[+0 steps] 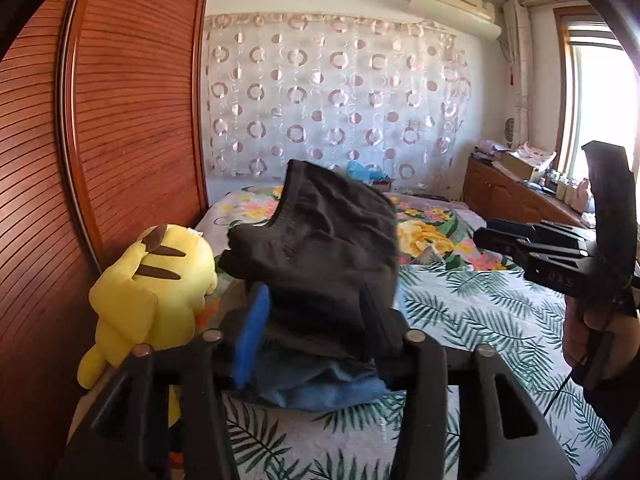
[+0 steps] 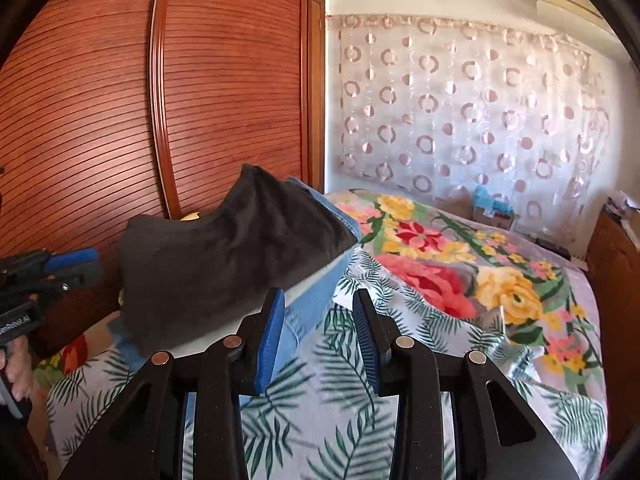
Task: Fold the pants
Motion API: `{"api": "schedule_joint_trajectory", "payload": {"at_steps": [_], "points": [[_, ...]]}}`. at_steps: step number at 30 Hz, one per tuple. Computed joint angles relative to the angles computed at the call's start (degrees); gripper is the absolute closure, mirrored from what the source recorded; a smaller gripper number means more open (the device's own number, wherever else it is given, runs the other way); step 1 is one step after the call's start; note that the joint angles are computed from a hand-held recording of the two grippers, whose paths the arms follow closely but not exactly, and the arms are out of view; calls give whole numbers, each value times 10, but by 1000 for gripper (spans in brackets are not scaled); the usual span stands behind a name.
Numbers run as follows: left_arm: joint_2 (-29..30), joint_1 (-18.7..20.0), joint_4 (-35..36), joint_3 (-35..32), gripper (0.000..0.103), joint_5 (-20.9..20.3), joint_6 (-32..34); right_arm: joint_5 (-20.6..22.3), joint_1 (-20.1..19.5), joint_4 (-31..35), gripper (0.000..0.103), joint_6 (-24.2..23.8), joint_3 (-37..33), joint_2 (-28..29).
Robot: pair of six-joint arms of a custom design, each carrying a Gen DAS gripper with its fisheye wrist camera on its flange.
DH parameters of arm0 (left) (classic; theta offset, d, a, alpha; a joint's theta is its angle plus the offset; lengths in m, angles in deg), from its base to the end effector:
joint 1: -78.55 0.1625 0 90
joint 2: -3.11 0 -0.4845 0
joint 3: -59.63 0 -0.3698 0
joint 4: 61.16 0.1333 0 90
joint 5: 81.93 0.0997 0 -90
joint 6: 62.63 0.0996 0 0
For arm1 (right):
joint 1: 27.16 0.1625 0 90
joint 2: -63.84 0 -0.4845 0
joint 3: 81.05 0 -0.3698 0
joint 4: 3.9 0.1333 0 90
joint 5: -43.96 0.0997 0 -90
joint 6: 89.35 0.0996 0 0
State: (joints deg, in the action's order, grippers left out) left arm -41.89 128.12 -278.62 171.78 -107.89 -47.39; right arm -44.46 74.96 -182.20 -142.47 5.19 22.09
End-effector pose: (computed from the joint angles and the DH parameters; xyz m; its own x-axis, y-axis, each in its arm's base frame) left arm -0.2023 -0.5810 0.2293 -0.7258 -0.2006 -0.6580 0.5307 0.4454 -0.7211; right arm 0.2939 -0.7205 0.2231 -0.4629 -0.7015 0.5418 -0.8695 0.2406 -0.4314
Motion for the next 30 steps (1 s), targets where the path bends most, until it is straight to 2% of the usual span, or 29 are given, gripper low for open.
{"api": "schedule_joint_trajectory", "payload": {"at_steps": [2, 3, 4, 6, 8, 12, 20, 23, 25, 27, 30], "points": [[-2, -4, 9, 7, 53, -2, -6, 1, -4, -22, 66, 4, 32, -16], [-2, -5, 10, 10, 47, -5, -9, 2, -5, -32, 66, 5, 47, -24], [-3, -7, 8, 13, 36, -10, -9, 2, -6, -43, 66, 5, 63, -31], [0, -11, -12, 18, 22, -15, 2, 0, -8, -59, 66, 7, 86, -41], [-1, -16, -11, 22, 18, -14, 0, -2, -8, -68, 66, 10, 100, -48], [-5, -21, -1, 30, 2, -20, -1, -4, -7, -79, 66, 16, 119, -59], [-3, -31, 26, 42, 0, -25, -25, -8, -12, -100, 66, 35, 152, -76], [-7, -33, 49, 52, 0, -44, -50, -16, -12, -115, 65, 44, 165, -82], [-11, -34, 75, 55, 0, -54, -65, -22, -13, -130, 55, 49, 181, -89], [-4, -39, 69, 57, 0, -53, -64, -27, -15, -139, 43, 58, 194, -97], [-3, -43, 74, 63, 0, -70, -75, -40, -16, -166, 33, 68, 217, -108]]}}
